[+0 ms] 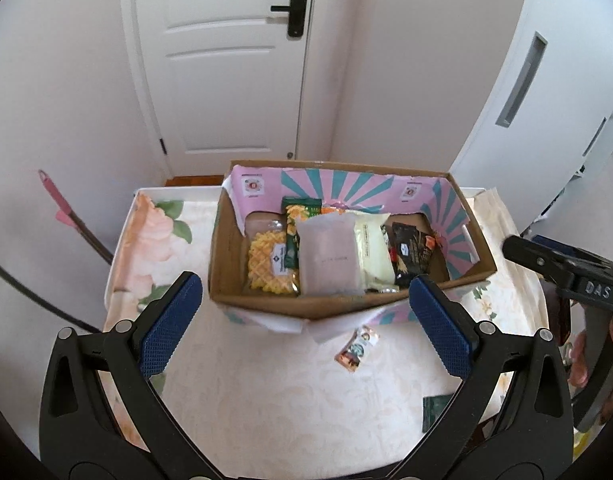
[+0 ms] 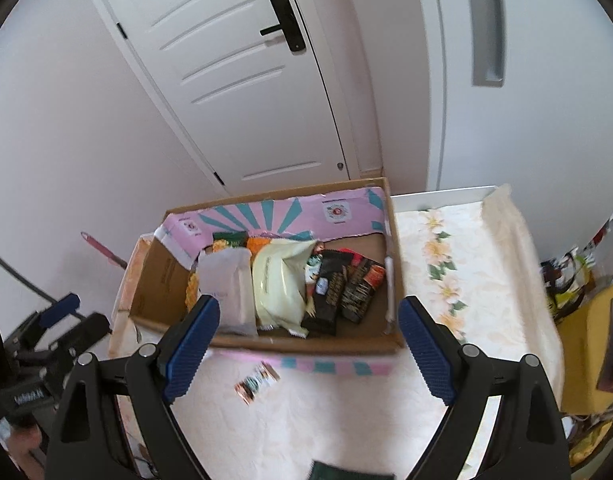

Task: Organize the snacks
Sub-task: 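Withdraw both tools from the box back over the table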

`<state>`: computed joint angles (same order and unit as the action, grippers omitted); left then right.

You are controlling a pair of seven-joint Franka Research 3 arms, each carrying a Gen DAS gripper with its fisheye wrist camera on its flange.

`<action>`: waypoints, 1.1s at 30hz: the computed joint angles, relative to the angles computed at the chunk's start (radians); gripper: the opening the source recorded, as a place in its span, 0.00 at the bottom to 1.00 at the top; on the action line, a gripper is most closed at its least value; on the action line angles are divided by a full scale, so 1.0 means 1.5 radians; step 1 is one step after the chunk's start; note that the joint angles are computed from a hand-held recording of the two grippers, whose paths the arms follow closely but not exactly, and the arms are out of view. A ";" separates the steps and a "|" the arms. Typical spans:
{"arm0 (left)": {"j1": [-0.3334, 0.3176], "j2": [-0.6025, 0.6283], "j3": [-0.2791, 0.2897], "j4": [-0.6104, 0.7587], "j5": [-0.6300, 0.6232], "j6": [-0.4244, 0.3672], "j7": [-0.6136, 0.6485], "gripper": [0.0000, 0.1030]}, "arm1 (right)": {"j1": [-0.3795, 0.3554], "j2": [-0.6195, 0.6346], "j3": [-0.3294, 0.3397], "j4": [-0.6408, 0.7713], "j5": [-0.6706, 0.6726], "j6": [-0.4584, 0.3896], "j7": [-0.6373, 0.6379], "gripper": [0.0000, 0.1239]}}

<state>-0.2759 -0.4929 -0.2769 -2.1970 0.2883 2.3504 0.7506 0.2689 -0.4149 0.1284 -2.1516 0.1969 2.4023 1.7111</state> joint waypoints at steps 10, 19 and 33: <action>-0.049 -0.064 -0.009 -0.067 -0.034 -0.004 -0.004 1.00 | 0.002 -0.151 -0.003 -0.118 -0.024 -0.018 -0.087 0.72; -0.097 -0.056 0.014 -0.119 -0.076 0.048 0.071 0.99 | 0.002 -0.209 -0.005 -0.182 -0.005 -0.037 -0.150 0.71; -0.125 0.135 0.058 -0.113 -0.202 0.167 0.375 0.65 | 0.000 -0.236 0.006 -0.287 0.009 -0.010 -0.150 0.72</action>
